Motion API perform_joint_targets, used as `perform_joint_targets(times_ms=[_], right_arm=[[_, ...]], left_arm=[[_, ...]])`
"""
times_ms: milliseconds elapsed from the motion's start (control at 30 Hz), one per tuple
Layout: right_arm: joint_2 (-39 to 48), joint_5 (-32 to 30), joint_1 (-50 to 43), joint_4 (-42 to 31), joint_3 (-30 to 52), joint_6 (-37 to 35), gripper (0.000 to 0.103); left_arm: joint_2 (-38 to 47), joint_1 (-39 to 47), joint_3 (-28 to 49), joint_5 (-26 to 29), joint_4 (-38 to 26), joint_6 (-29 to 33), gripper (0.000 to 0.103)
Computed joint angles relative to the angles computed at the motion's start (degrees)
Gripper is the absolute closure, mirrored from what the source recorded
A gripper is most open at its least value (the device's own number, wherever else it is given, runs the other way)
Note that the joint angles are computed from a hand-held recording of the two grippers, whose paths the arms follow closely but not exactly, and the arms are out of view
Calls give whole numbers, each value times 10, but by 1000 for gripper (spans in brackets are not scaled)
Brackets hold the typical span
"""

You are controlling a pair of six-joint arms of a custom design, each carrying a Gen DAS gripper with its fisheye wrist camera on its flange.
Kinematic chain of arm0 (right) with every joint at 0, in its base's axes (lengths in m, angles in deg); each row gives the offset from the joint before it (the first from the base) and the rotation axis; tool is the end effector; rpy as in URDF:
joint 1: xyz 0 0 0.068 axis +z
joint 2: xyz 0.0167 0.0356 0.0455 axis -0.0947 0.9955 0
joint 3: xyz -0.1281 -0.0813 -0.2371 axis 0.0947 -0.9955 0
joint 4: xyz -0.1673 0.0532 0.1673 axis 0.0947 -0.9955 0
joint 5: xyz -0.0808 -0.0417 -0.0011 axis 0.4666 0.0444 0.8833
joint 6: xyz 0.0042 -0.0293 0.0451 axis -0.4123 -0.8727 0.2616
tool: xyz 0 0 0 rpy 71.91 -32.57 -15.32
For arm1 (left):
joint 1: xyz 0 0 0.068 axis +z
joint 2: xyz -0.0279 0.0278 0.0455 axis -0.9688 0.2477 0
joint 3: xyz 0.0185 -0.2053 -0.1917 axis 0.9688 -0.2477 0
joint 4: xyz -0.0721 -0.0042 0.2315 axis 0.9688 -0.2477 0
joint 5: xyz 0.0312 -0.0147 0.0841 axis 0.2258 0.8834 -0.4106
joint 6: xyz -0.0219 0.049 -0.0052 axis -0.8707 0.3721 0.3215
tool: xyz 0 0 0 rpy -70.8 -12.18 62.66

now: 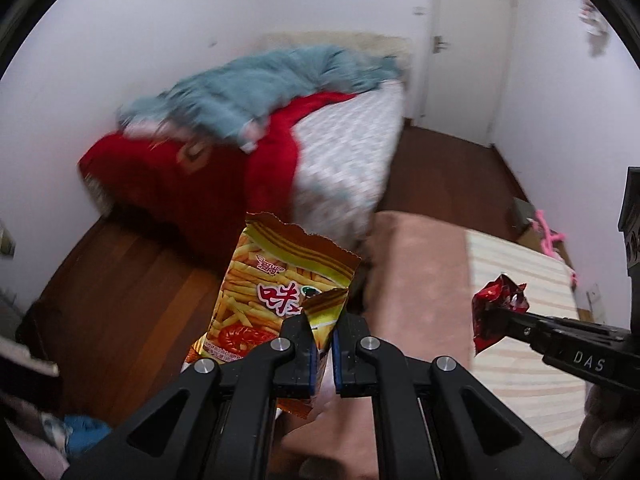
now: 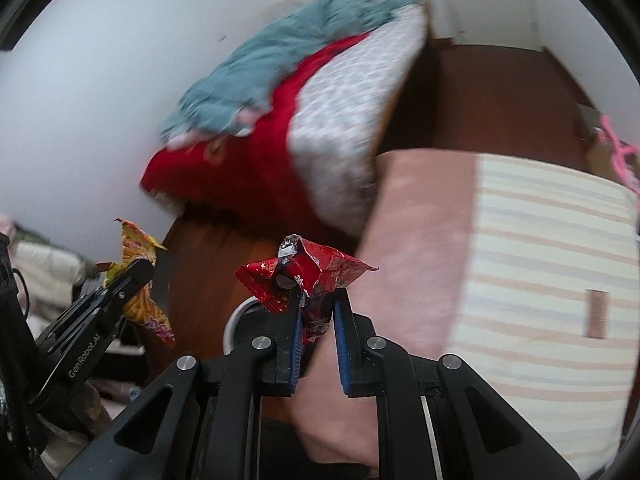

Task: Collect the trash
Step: 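Carry the orange bag and red wrapper over the bin and release both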

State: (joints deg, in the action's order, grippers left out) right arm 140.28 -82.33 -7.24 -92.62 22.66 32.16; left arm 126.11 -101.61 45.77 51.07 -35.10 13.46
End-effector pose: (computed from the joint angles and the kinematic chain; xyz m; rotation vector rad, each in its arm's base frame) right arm 0.2519 0.0078 0.3578 -0.1318 2.5252 0.5762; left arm 0.2513 -0.1097 0.3617 -0.1230 2.3774 -0.0309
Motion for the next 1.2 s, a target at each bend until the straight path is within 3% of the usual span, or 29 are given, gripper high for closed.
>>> perform_joint_targets(times_ms=[133, 267, 400, 567, 633, 733, 767, 800, 833, 933, 1000, 1067, 1133, 1200], right_arm=[[39, 49, 149, 87, -52, 98, 88], [132, 76, 245, 168, -83, 156, 88], [241, 78, 292, 221, -81, 181, 88], [380, 85, 330, 250, -37, 197, 88], [435, 79, 338, 250, -8, 199, 88], [491, 70, 342, 255, 21, 206, 88], [512, 68, 343, 258, 32, 214, 88], [530, 63, 345, 258, 46, 219, 88], [552, 52, 344, 253, 65, 222, 88], [599, 38, 343, 230, 118, 230, 84], [622, 39, 344, 213, 149, 228, 75], [632, 40, 346, 209, 166, 230, 49], [627, 38, 347, 211, 166, 224, 32], [623, 38, 348, 210, 168, 217, 23]], left_arm=[[-29, 141, -110, 126, 48, 31, 100], [12, 284, -199, 259, 97, 76, 100], [108, 374, -225, 340, 126, 116, 99], [269, 427, -186, 423, 137, 142, 99], [305, 434, -171, 429, 140, 143, 98], [340, 442, -156, 402, 144, 154, 86], [349, 447, -153, 399, 144, 157, 62], [354, 451, -154, 393, 148, 154, 32], [354, 456, -156, 387, 154, 151, 22], [346, 478, -168, 368, 161, 152, 19], [335, 500, -181, 348, 162, 167, 0], [315, 509, -202, 327, 171, 171, 0], [290, 516, -228, 310, 187, 173, 0], [259, 519, -254, 292, 195, 171, 0]])
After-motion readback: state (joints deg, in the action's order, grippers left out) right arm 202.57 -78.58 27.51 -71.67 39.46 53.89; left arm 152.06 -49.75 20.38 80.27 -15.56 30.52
